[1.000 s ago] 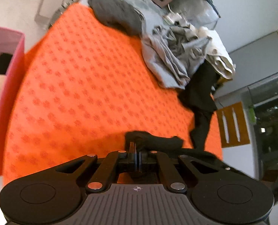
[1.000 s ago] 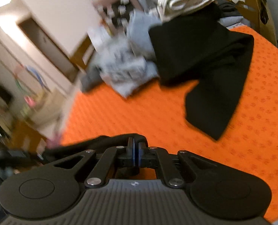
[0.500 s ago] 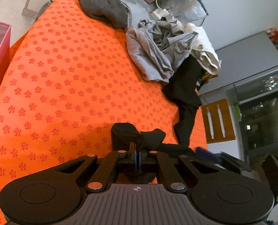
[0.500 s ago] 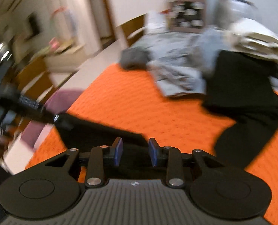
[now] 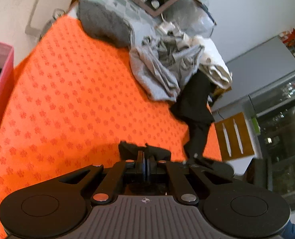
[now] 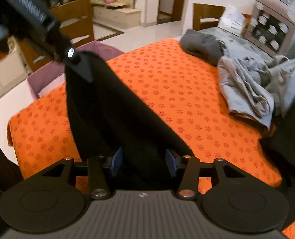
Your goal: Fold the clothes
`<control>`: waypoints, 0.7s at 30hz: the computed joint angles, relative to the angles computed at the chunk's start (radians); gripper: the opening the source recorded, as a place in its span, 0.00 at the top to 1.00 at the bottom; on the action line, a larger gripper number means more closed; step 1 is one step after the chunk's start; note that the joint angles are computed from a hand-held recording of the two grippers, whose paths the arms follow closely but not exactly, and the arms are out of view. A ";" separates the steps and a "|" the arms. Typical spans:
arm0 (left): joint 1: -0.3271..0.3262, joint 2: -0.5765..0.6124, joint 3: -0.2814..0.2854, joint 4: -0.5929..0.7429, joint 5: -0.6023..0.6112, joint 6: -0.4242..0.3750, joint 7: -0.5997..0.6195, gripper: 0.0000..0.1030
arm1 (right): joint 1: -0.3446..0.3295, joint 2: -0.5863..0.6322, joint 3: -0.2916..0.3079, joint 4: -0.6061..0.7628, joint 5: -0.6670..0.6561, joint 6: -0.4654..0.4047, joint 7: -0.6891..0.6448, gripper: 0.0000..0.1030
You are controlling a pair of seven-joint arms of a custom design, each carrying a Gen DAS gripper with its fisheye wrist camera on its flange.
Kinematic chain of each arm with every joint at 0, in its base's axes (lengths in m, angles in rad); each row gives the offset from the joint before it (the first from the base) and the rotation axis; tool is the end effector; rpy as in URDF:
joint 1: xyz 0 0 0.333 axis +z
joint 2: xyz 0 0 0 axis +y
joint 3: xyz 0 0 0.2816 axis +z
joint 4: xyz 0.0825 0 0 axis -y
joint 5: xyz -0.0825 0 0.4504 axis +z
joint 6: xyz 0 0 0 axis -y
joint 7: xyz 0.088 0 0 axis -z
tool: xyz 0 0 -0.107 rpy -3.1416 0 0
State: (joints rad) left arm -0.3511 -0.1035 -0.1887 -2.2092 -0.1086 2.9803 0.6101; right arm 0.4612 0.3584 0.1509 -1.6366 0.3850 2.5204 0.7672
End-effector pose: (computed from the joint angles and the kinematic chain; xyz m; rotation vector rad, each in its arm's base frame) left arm 0.5357 -0.3143 0.4605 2.4465 -1.4316 1.3231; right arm 0.6220 0.4187 0.4110 -2.4742 0.5453 -0.2309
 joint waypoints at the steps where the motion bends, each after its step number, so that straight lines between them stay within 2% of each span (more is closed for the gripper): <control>1: 0.016 0.000 -0.009 0.003 0.045 0.003 -0.038 0.97 | 0.004 0.002 -0.001 -0.002 -0.010 0.004 -0.006 0.49; 3: 0.044 0.001 -0.025 0.012 0.139 0.008 -0.117 0.97 | 0.014 0.002 -0.007 -0.010 -0.036 0.023 -0.007 0.53; 5: 0.050 0.010 -0.021 0.025 0.171 0.011 -0.132 0.97 | 0.029 -0.002 -0.019 -0.024 -0.076 0.055 0.008 0.77; 7: 0.065 0.018 -0.024 0.040 0.229 0.005 -0.162 0.97 | 0.032 -0.004 -0.024 -0.025 -0.089 0.068 0.028 0.88; 9: 0.087 0.025 -0.034 0.059 0.323 -0.029 -0.219 0.96 | 0.020 -0.011 -0.018 -0.020 -0.060 0.067 0.051 0.89; 11: 0.094 0.029 -0.034 0.069 0.362 -0.045 -0.233 0.93 | -0.006 -0.023 -0.002 -0.007 0.017 0.041 0.081 0.89; 12: 0.097 0.031 -0.034 0.073 0.375 -0.053 -0.240 0.89 | -0.022 -0.027 0.006 0.004 0.067 0.017 0.099 0.89; 14: 0.100 0.027 -0.035 0.072 0.398 -0.064 -0.258 0.72 | -0.053 -0.036 0.019 0.025 0.172 -0.029 0.147 0.89; 15: 0.098 0.025 -0.035 0.072 0.398 -0.073 -0.258 0.59 | -0.067 -0.041 0.023 0.031 0.222 -0.048 0.173 0.89; 17: 0.094 0.012 -0.037 0.062 0.402 -0.074 -0.254 0.56 | -0.090 -0.051 0.028 0.039 0.310 -0.076 0.221 0.89; 19: 0.085 0.000 -0.036 0.048 0.399 -0.056 -0.227 0.46 | -0.106 -0.061 0.031 0.039 0.383 -0.091 0.262 0.89; 21: 0.074 -0.012 -0.038 0.029 0.399 -0.032 -0.209 0.42 | -0.117 -0.071 0.031 0.031 0.440 -0.098 0.300 0.89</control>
State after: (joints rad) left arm -0.2769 -0.1159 -0.2265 -2.1798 0.2905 2.9485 0.4011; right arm 0.3442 0.2870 0.1819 -1.6052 0.8247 2.4227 1.0672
